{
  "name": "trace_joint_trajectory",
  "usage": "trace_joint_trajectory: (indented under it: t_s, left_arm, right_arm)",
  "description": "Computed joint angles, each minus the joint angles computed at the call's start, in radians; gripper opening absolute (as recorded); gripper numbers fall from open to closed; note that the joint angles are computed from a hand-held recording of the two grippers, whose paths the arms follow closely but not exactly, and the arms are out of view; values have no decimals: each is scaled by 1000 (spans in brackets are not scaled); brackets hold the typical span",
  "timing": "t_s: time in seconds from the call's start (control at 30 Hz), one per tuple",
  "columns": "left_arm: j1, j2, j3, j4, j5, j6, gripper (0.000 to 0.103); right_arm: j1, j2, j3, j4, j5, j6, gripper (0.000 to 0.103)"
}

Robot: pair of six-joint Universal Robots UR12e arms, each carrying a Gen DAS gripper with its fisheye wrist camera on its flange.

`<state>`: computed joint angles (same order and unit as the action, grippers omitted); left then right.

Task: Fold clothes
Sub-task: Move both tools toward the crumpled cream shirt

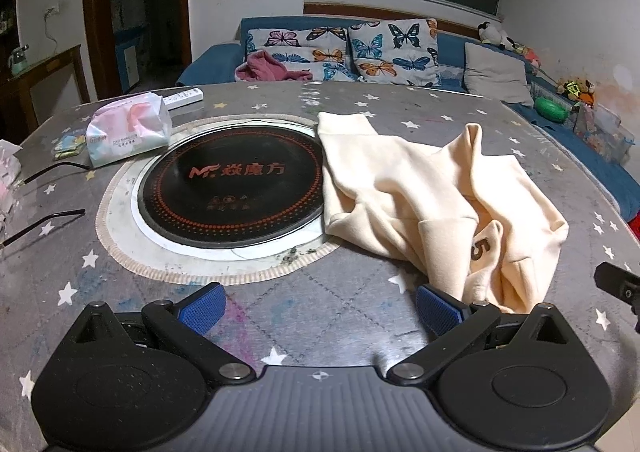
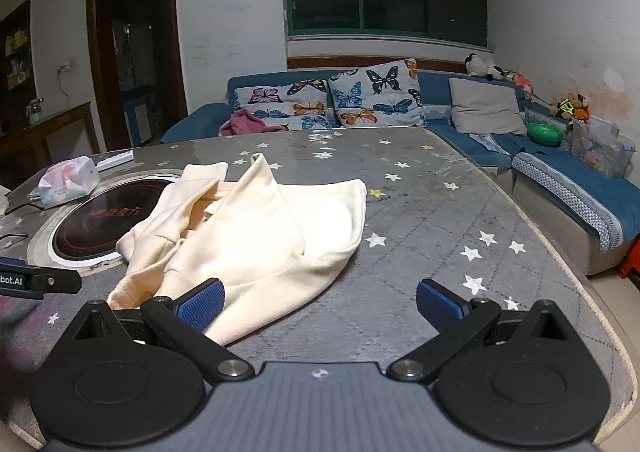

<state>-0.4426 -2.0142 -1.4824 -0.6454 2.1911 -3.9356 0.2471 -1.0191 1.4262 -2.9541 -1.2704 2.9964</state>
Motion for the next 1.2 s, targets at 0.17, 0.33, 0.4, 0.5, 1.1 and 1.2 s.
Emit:
trace_joint_trajectory:
  t_s: [0.17, 0.33, 0.4, 0.5, 1.1, 1.2]
  left_arm:
    - [4, -5, 14, -23, -11, -6, 103]
    - [8, -11, 23, -16, -17, 5, 103]
    - [9, -15, 30, -16, -16, 9, 103]
    - [11, -23, 45, -16, -14, 25, 103]
    - [44, -100, 172, -3, -53, 141, 102]
    - [50, -108, 186, -13, -69, 142, 100]
  right_arm:
    - [1, 4, -9, 8, 7, -10, 103]
    - [3, 13, -25, 22, 12, -19, 103]
    - [4, 17, -32, 30, 15, -25, 103]
    - [4, 24, -45, 41, 19, -30, 103]
    - [15, 92, -184, 143, 42, -78, 97]
    - [18, 103, -206, 161, 44, -88, 94]
